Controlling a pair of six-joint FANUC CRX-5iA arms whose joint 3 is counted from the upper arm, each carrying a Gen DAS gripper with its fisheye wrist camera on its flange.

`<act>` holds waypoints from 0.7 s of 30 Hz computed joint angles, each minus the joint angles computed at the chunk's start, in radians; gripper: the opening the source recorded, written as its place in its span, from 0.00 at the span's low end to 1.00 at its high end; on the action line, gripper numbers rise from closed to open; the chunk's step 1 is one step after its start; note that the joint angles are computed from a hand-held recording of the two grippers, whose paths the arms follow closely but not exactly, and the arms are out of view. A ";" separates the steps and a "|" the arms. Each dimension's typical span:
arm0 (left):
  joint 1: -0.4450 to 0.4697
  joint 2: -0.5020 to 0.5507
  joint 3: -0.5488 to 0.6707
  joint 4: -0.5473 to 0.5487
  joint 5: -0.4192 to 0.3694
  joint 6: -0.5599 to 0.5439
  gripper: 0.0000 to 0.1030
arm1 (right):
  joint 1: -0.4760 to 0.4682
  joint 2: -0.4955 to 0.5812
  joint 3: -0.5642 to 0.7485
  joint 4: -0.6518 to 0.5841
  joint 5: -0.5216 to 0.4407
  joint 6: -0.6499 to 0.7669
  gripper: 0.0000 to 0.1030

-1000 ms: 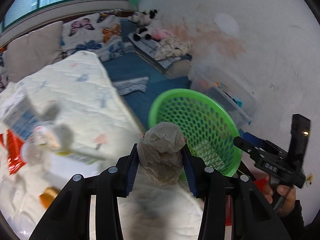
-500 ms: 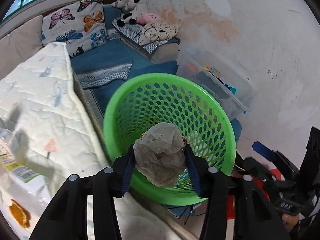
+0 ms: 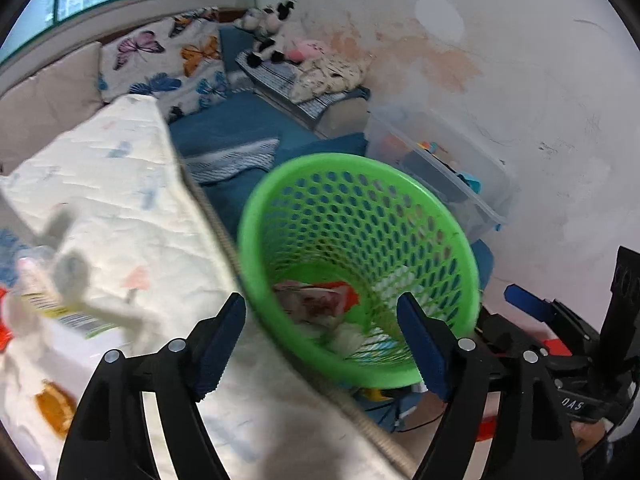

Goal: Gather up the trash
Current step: 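Carry the crumpled tissue to the basket and open the left gripper, then grasp the bread crust with the left gripper while the right gripper approaches the bottle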

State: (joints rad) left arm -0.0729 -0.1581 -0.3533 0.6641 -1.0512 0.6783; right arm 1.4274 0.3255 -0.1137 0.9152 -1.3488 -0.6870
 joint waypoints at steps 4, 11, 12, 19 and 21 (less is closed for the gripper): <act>0.070 -0.035 -0.018 -0.002 -0.009 -0.019 0.74 | -0.013 0.028 0.039 0.016 0.027 0.049 0.83; 0.217 -0.093 -0.065 -0.005 -0.011 -0.059 0.74 | -0.049 0.095 0.141 0.034 0.089 0.183 0.85; 0.245 -0.101 -0.072 -0.008 -0.009 -0.064 0.74 | -0.052 0.105 0.156 0.038 0.096 0.203 0.85; 0.396 -0.105 -0.092 0.005 -0.027 -0.084 0.74 | -0.090 0.189 0.292 0.037 0.154 0.371 0.85; 0.428 -0.103 -0.097 0.003 -0.027 -0.091 0.74 | -0.100 0.213 0.331 0.037 0.169 0.414 0.85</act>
State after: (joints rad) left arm 0.3550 -0.2613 -0.4502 0.6667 -1.0784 0.5876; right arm 1.3271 0.5388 0.2169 0.9518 -1.1794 -0.2731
